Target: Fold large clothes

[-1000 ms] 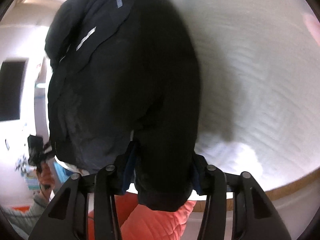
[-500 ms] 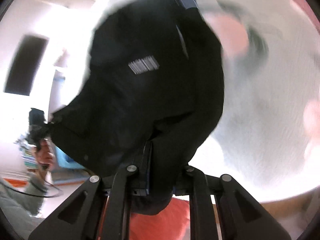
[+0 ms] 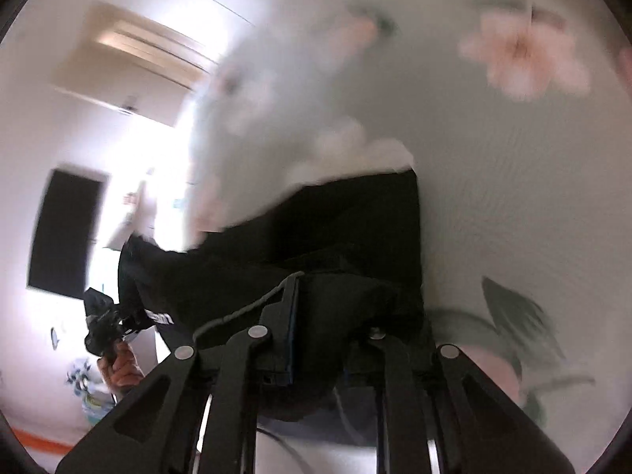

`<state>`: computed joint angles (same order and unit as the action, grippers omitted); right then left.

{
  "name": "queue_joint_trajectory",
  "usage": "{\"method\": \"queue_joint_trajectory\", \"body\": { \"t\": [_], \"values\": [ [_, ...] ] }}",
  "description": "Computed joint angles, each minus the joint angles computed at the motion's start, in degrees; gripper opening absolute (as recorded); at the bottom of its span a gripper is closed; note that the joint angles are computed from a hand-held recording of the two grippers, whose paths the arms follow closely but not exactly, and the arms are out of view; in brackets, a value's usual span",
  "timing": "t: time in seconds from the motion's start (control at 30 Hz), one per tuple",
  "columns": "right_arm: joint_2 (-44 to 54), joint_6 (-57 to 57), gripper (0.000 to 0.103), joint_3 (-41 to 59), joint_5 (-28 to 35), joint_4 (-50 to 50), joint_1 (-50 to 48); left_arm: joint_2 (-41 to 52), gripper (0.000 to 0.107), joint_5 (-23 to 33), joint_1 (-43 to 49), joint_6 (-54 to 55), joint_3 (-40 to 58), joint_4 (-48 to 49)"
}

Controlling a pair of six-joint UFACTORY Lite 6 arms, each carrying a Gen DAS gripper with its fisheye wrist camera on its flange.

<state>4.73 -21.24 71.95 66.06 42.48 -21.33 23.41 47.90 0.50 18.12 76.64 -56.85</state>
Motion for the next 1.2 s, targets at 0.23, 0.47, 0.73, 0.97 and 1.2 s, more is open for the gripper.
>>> {"method": "queue_joint_trajectory", "body": {
  "t": [0.23, 0.47, 0.73, 0.97, 1.2],
  "values": [
    [19.52, -4.62, 0.023, 2.88, -0.26, 9.13, -2.54, 5.68, 0.039, 9.49, 7.54, 10.35, -3.08, -14.13],
    [17.28, -2.17, 0.026, 6.72, 8.22, 9.39, -8.58, 2.43, 0.069, 22.59, 10.44, 2.79, 13.55, 6.83],
    [6.70, 5.05, 0.067, 10.47, 12.45, 5.97, -13.87, -1.03, 0.082, 25.68, 14.11, 5.71, 19.06, 20.68],
    [-0.18, 9.61, 0.081, 16.24, 6.86, -11.91, -5.77, 2.00, 0.082, 13.44, 4.63, 4.81, 18.47, 26.68],
    [3.28, 8.55, 0.081, 7.39, -12.79, -26.97, 10.10, 9.83, 0.082, 10.18, 1.49, 1.52, 26.81, 28.68]
  ]
}}
